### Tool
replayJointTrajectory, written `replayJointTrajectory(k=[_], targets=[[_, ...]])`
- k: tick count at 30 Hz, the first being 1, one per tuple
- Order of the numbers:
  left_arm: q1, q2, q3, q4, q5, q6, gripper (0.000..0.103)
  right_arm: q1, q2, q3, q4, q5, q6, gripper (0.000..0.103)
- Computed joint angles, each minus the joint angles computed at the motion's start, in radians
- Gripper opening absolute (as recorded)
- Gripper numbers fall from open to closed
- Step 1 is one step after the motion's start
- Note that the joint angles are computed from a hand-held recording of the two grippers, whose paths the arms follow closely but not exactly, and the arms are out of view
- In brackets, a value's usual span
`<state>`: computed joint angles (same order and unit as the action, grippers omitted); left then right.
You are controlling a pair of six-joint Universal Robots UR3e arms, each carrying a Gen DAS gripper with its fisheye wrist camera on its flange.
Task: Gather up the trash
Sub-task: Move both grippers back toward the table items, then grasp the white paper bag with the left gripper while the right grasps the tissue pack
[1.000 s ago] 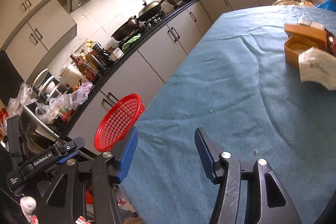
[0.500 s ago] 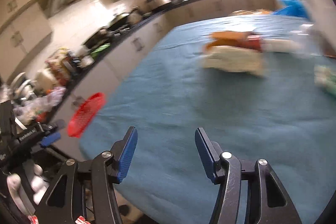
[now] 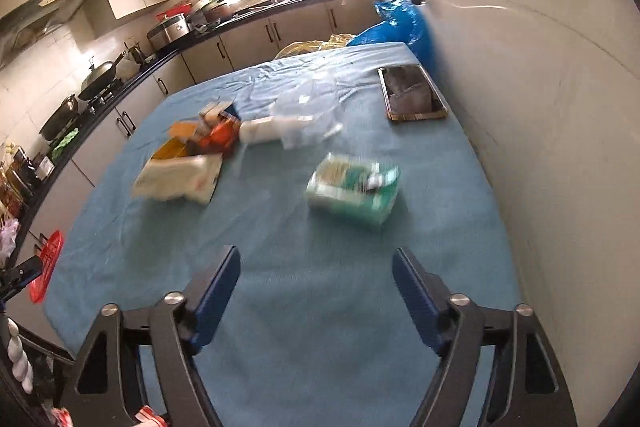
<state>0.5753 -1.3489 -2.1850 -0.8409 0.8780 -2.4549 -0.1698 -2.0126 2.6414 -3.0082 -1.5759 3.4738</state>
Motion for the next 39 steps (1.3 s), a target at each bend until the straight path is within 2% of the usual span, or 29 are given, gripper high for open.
replayJointTrajectory(k=[3,6,8,13,15,17,18,20,21,23,25,27,29,30,31,34,35,36,37,39], targets=[[-0.199,-0.187,0.131,0.185,0.047,-0.115,0.07,-0.205,0.118,-0.049,-0.045,0.212,-0.146,0.083],[-0.367,-0.356,0.267,0.335,0.125,-0.173,0.07,-0.241,0.332,-0.163,-0.103,0.25,-0.176,0.083],[-0.467,-0.473,0.397,0.361,0.172,-0.177,0.07,-0.248,0.427,-0.223,-0.112,0.266,-0.181,0.083],[-0.628,-0.729,0.739,0.249,0.249,-0.145,0.07,-0.22,0.552,-0.294,-0.113,0.275,-0.203,0.083],[-0.668,-0.812,0.86,0.166,0.285,-0.13,0.07,-0.194,0.544,-0.292,-0.097,0.275,-0.215,0.083],[-0.688,-0.879,0.975,0.019,0.312,-0.103,0.07,-0.178,0.535,-0.293,-0.07,0.286,-0.216,0.083],[-0.695,-0.899,1.008,-0.038,0.315,-0.095,0.068,-0.185,0.522,-0.281,-0.056,0.317,-0.223,0.083],[-0.689,-0.916,1.059,-0.217,0.282,-0.036,0.047,-0.214,0.475,-0.24,-0.008,0.429,-0.235,0.083],[-0.682,-0.911,1.064,-0.3,0.265,0.003,0.046,-0.23,0.456,-0.215,0.004,0.483,-0.24,0.083],[-0.666,-0.852,0.986,-0.363,0.236,0.088,0.046,-0.236,0.433,-0.177,0.0,0.527,-0.245,0.083],[-0.652,-0.773,0.874,-0.32,0.227,0.133,0.047,-0.195,0.424,-0.163,-0.036,0.473,-0.217,0.083],[-0.638,-0.718,0.808,-0.278,0.215,0.153,0.049,-0.119,0.44,-0.177,-0.059,0.362,-0.181,0.083],[-0.635,-0.68,0.739,-0.146,0.216,0.131,0.06,-0.046,0.469,-0.195,-0.085,0.253,-0.136,0.083],[-0.641,-0.673,0.709,-0.051,0.225,0.104,0.061,0.003,0.491,-0.212,-0.104,0.191,-0.108,0.083],[-0.649,-0.683,0.715,-0.002,0.22,0.082,0.062,0.046,0.515,-0.239,-0.105,0.139,-0.08,0.083],[-0.681,-0.755,0.809,0.036,0.172,0.054,0.064,0.117,0.578,-0.293,-0.135,0.044,-0.037,0.082],[-0.702,-0.784,0.838,0.066,0.17,0.056,0.067,0.149,0.609,-0.324,-0.131,-0.007,-0.024,0.072],[-0.721,-0.804,0.857,0.08,0.173,0.057,0.069,0.164,0.623,-0.343,-0.117,-0.049,-0.025,0.056],[-0.74,-0.838,0.902,0.069,0.179,0.075,0.07,0.194,0.638,-0.372,-0.093,-0.111,-0.029,0.053],[-0.771,-0.902,0.991,0.018,0.217,0.088,0.07,0.162,0.601,-0.34,-0.087,-0.081,-0.046,0.051]])
